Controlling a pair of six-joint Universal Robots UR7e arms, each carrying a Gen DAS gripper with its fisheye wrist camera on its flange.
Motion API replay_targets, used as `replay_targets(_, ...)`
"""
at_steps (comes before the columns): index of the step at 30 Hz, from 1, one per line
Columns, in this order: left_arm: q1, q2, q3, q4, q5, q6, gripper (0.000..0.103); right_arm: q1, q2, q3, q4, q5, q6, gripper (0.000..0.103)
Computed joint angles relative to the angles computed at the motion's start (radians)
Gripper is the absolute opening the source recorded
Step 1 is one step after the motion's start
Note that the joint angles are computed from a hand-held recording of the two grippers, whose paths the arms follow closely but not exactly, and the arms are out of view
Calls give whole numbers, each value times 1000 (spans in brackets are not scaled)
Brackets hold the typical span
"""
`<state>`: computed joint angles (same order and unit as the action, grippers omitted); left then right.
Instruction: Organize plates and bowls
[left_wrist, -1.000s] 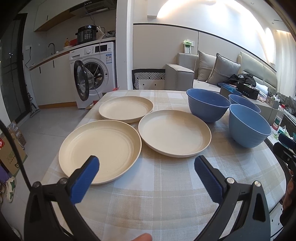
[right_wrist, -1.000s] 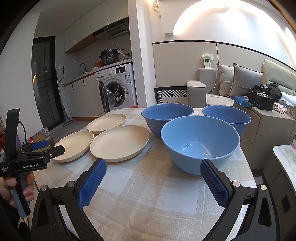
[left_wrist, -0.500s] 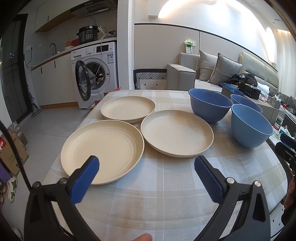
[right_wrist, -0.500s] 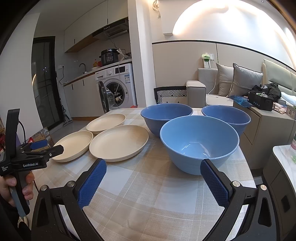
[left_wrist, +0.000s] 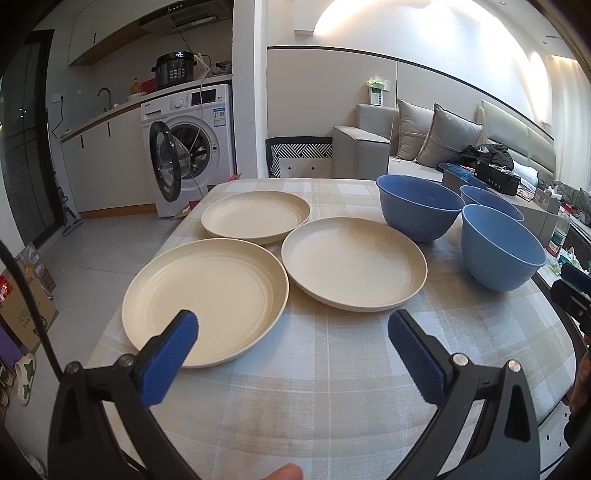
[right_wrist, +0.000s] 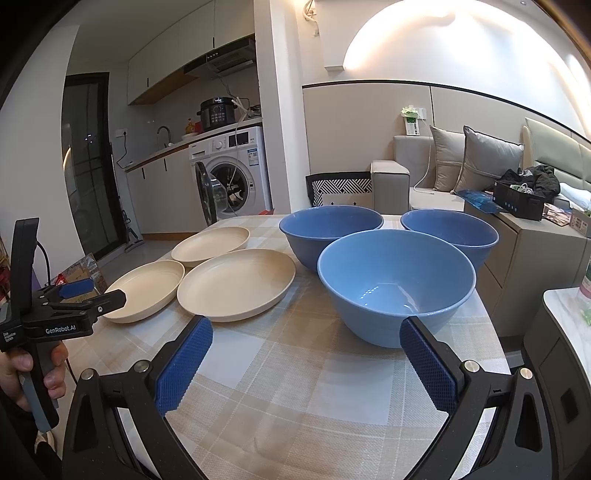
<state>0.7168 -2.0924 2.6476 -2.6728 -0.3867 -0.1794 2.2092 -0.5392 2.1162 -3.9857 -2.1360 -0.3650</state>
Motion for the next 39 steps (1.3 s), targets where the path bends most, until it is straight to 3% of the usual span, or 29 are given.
replay_targets(15,-33,-42,16,5,6,29,103,3,-7,9,8,16,13,103)
replay_targets(23,-57,-85,6,132,38,-30,103,15,-15,-4,56,32,24,103)
replay_targets(31,-27,-111,-25,169,18,-33,103,32,-11,-44,123,50,30,103)
replay_targets(39,26,-84,-44,79,1,25,103,31,-6,-94,217,74,54,103)
